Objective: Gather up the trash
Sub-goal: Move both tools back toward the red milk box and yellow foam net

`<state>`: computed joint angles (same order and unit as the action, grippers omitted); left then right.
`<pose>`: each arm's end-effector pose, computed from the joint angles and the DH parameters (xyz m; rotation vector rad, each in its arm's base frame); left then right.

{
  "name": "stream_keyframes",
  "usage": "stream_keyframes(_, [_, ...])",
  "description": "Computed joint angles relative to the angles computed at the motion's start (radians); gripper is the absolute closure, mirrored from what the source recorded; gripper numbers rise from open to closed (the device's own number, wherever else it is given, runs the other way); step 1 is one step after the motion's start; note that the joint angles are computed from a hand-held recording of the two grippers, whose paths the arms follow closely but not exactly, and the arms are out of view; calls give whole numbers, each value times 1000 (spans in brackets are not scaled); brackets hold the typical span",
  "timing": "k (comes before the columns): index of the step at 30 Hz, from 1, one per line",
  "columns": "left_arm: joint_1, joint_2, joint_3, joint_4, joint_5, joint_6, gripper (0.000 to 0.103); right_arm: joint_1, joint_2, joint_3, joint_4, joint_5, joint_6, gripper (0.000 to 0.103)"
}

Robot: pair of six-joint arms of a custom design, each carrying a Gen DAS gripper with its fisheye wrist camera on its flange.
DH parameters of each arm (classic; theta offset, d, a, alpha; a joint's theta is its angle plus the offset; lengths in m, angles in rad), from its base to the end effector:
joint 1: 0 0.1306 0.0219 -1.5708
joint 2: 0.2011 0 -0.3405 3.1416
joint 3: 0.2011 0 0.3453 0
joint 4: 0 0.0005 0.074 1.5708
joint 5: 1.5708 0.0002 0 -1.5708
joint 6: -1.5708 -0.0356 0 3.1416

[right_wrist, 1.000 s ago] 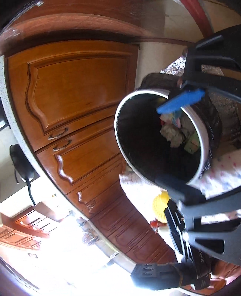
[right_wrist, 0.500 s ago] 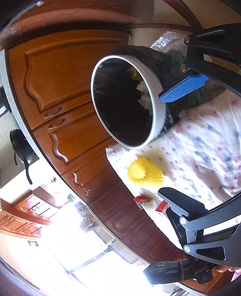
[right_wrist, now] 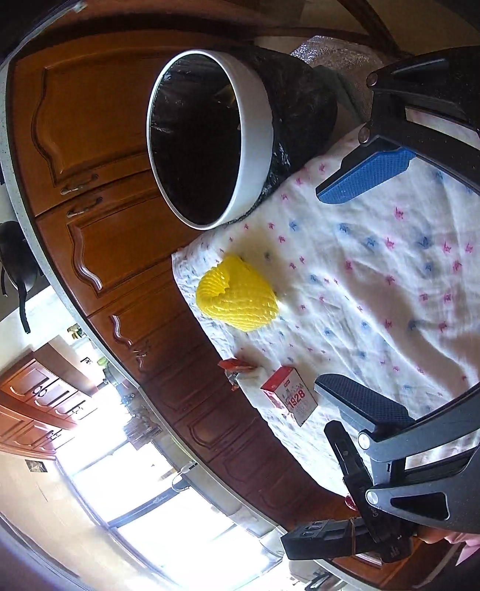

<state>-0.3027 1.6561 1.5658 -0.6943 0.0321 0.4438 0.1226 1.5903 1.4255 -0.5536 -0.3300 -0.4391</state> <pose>0.5144 -0.1624 0.3485 -0.1527 2.3862 -0.3973 0.5127 0.0743 0.3352 0.1929 2.3248 0.6649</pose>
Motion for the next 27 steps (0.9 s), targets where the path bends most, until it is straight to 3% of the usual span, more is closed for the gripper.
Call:
stream_keyframes(7, [30, 2, 0, -8, 13, -19, 35, 30, 21, 33, -21, 9, 19, 8])
stream_keyframes(17, [62, 49, 91, -68, -11, -141, 32, 50, 83, 122, -58, 8, 24, 8])
stream_keyframes(27, [90, 195, 302, -131, -4, -382, 28, 51, 170, 248, -100, 11, 65, 8])
